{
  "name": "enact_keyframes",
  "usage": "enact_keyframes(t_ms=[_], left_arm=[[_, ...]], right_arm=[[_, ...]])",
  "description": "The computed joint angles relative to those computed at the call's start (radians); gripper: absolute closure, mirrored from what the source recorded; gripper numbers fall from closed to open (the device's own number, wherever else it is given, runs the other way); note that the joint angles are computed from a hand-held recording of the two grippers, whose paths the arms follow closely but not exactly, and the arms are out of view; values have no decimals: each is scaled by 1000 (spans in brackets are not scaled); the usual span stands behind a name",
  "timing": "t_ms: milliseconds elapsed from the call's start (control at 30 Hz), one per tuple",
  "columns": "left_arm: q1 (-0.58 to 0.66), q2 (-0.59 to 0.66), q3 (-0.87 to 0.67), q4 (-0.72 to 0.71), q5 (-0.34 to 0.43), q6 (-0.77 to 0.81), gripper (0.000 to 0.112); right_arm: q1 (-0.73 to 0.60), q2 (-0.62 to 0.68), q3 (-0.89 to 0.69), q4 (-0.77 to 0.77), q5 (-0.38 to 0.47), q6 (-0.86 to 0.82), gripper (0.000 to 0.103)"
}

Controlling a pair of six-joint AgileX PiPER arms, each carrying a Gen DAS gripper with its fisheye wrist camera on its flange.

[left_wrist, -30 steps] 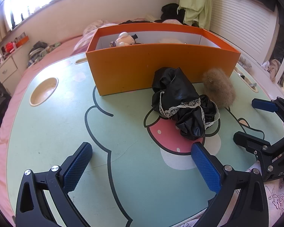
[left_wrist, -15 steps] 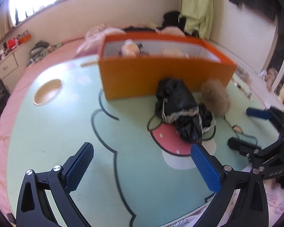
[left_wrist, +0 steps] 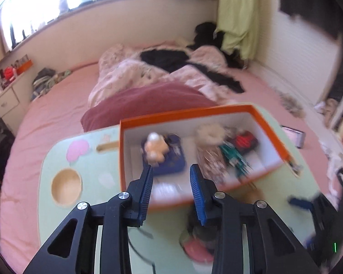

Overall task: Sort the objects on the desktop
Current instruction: 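Grasp the white figurine with the left gripper and lift it, then set the white figurine on the table in front of the black cloth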

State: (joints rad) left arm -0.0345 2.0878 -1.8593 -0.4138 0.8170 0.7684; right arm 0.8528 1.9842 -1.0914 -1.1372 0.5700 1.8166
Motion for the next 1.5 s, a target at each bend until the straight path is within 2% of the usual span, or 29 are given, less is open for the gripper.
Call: enact_keyframes(t_ms=[33, 100, 300, 367, 433, 500, 533, 567, 667, 733, 900, 1033, 1133, 1233, 1467, 1500], left_arm=[[-31, 35, -52, 79, -13, -66, 66], [-81, 75, -97, 198, -44, -145, 63], [-174, 203, -268, 469, 26, -333, 63], [-174, 253, -345, 475, 83, -344, 64], [-169, 300, -414, 467, 128, -339, 69], [-143, 321, -462, 374, 181, -290, 80], [-129, 328, -483, 337, 212, -280, 80], [-120, 317, -464, 314, 208, -270, 80], [-90, 213, -275, 204, 88, -165, 80], [-60, 160, -205, 100, 57, -99, 80], [65, -17, -11, -272, 105, 156, 80], [167, -194, 247, -461, 136, 391, 80], [231, -265, 416, -514, 142, 516, 80], [274, -243, 485, -520, 146, 552, 80], [211, -142, 561, -476, -65, 559, 78], [206, -146, 577, -492, -83, 581, 72]], right_arm=[[1, -1, -2, 4, 2, -4, 0], [1, 0, 0, 0, 1, 1, 0], [2, 3, 3, -9, -1, 11, 0], [3, 2, 2, -5, 0, 7, 0], [3, 3, 5, -12, -2, 15, 0], [3, 5, 6, -16, -3, 21, 0], [3, 4, 8, -17, -3, 22, 0], [5, 3, 4, -10, 0, 15, 0], [14, -7, 4, 2, 11, 4, 0], [13, -6, 8, -5, 9, 12, 0], [14, -6, 8, -6, 8, 13, 0], [13, -5, 13, -14, 5, 21, 0], [13, -6, 12, -12, 6, 18, 0], [13, -6, 14, -16, 3, 21, 0], [12, -5, 18, -23, 0, 27, 0], [12, -5, 21, -28, -2, 34, 0]])
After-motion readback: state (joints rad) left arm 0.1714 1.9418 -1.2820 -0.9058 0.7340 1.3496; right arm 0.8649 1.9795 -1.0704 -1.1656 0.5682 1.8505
